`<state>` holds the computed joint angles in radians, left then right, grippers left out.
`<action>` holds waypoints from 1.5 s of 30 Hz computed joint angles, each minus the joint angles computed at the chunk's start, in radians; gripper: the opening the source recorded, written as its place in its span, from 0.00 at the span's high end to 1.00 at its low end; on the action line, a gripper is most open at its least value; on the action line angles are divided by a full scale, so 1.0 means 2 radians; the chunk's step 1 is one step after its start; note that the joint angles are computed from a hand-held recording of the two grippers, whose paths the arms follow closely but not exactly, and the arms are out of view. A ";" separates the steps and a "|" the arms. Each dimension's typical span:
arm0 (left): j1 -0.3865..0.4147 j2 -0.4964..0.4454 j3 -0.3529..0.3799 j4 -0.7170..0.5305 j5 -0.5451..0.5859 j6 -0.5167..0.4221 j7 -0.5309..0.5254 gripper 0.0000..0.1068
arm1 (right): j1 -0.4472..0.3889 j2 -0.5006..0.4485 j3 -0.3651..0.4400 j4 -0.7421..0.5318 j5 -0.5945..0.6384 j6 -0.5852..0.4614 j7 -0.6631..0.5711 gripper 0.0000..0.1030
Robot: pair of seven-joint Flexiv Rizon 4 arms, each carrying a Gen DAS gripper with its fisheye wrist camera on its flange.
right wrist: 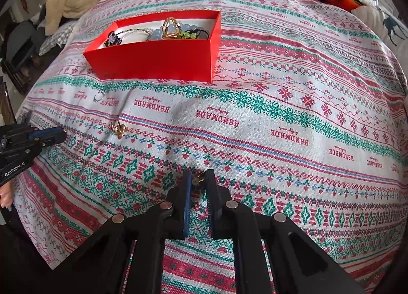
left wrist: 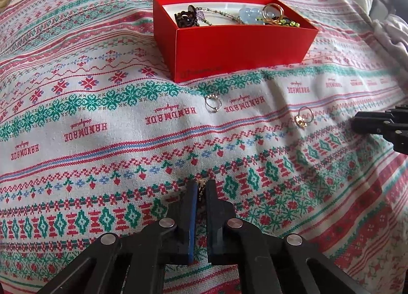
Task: Organize jewelry
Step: 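Grasp a small gold earring with the left gripper while the right grasps another gold earring, then carry both earrings into the red box and open both grippers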
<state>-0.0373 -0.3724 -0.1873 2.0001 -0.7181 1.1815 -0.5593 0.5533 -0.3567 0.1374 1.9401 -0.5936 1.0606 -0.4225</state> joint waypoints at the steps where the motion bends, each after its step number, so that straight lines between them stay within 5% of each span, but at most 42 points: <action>1: 0.000 0.000 0.000 -0.001 -0.001 -0.001 -0.001 1.00 | 0.000 0.000 0.000 -0.001 0.000 -0.001 -0.001 0.89; 45: -0.016 0.003 -0.010 -0.064 -0.053 -0.019 -0.033 1.00 | 0.002 0.001 -0.015 -0.056 -0.025 0.028 0.021 0.90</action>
<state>-0.0691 -0.3673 -0.2079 1.8716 -0.8232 1.1431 -0.6244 0.5576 -0.3537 0.1074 1.8286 -0.6439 1.1176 -0.3799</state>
